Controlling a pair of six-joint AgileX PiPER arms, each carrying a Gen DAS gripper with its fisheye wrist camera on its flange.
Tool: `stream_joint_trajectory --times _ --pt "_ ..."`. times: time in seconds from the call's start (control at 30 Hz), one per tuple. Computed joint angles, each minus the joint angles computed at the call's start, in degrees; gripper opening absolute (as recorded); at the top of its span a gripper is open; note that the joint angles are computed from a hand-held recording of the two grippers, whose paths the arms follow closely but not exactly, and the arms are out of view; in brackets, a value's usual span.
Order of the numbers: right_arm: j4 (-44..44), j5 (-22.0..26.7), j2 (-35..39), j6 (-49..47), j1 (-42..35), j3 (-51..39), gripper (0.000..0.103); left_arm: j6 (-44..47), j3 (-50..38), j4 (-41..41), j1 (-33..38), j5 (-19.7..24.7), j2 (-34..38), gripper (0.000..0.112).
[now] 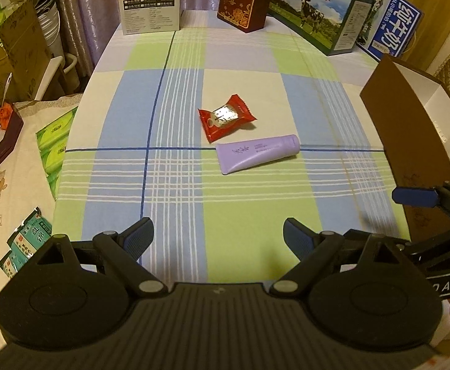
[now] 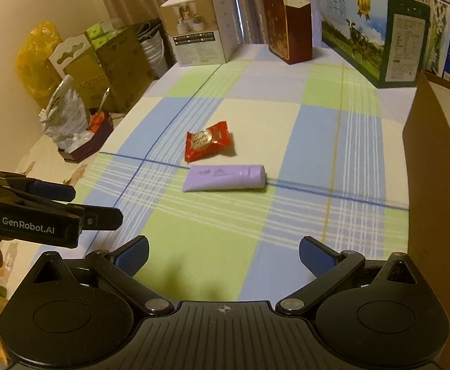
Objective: Organize objects
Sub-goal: 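Move both open tools over the table toward the purple tube and red packet, then grasp the purple tube with the right tool while the left tool grasps the red packet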
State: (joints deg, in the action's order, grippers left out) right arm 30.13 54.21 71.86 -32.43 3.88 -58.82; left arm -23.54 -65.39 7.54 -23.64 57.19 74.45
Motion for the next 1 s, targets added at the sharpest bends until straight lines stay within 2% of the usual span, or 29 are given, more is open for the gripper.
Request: stream_joint_trajectory --times 0.3,0.33,0.4,0.57,0.7,0.87,1.0 --pt "5.26 -8.0 9.56 -7.87 1.87 -2.71 0.1 3.05 1.37 0.0 5.32 -6.08 5.32 0.089" --pt "6.35 -8.62 10.67 -9.55 2.11 -3.16 0.098 3.4 1.26 -0.07 5.8 -6.47 6.11 0.089" --pt "7.63 -8.87 13.19 -12.18 2.79 -4.67 0.081 4.04 1.36 -0.15 6.72 -7.73 7.43 0.089" --pt "9.08 -10.52 18.79 -17.04 4.95 -8.01 0.068 5.24 0.61 -0.6 8.75 -9.45 11.04 0.089" --pt "9.47 -10.05 23.43 -19.32 5.59 -11.45 0.067 6.8 0.13 -1.46 10.44 -10.91 13.18 0.089" --pt "7.57 -6.64 28.67 -19.15 6.06 -16.02 0.067 9.28 -0.77 -3.18 12.66 -12.33 15.3 0.089" --pt "6.27 -4.5 29.05 -20.58 6.48 -15.78 0.067 10.13 -1.45 -3.27 13.61 -12.64 16.5 0.089"
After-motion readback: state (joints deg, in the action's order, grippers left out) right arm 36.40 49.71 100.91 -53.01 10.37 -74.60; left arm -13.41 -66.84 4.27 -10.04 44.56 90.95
